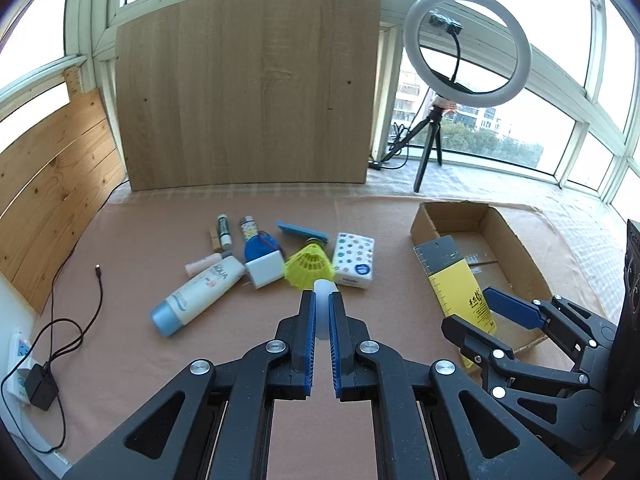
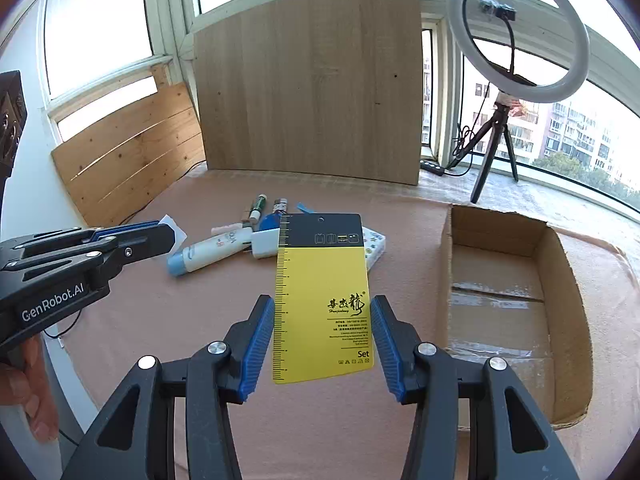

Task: Organize objects
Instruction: 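Carry the eraser and yellow card over the cardboard box with both tools, then open the right tool to drop the card while the left tool releases the eraser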

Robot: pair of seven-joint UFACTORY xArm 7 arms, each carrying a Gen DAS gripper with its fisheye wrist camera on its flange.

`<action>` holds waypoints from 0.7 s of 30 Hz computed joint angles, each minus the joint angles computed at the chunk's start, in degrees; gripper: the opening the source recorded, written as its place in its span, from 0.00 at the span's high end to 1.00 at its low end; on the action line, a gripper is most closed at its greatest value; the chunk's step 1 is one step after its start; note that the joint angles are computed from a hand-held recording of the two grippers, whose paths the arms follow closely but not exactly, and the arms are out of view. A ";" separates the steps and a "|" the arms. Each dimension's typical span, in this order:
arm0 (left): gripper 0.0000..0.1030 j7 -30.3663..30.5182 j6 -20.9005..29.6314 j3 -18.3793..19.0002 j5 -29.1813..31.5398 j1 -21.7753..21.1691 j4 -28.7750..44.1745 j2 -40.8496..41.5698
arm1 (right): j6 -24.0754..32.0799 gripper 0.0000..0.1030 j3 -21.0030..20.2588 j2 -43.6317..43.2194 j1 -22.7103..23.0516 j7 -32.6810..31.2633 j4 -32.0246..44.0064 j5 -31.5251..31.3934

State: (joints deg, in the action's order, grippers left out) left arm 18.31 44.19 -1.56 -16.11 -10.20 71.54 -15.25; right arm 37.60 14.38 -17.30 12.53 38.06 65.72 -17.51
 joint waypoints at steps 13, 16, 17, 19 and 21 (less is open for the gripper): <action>0.93 -3.93 -1.36 -8.31 3.55 -8.86 9.27 9.80 | -0.42 0.56 -4.92 -13.40 -8.68 -2.26 -12.95 3.31; 0.93 -3.89 -1.36 -8.72 3.64 -9.91 10.99 11.75 | -0.23 0.56 -4.93 -14.46 -10.00 -2.64 -14.14 3.70; 0.92 -3.92 -1.44 -8.80 3.63 -10.14 11.35 12.19 | -0.10 0.56 -4.86 -14.94 -10.40 -2.62 -14.57 3.76; 0.83 -3.65 -2.14 -8.78 2.95 -10.44 11.47 12.57 | 0.50 0.56 -4.50 -15.27 -11.32 -2.43 -14.74 3.59; 0.68 -4.74 -3.80 -8.92 3.59 -10.62 11.09 12.69 | 1.48 0.55 -3.74 -15.44 -12.48 -1.68 -14.57 2.81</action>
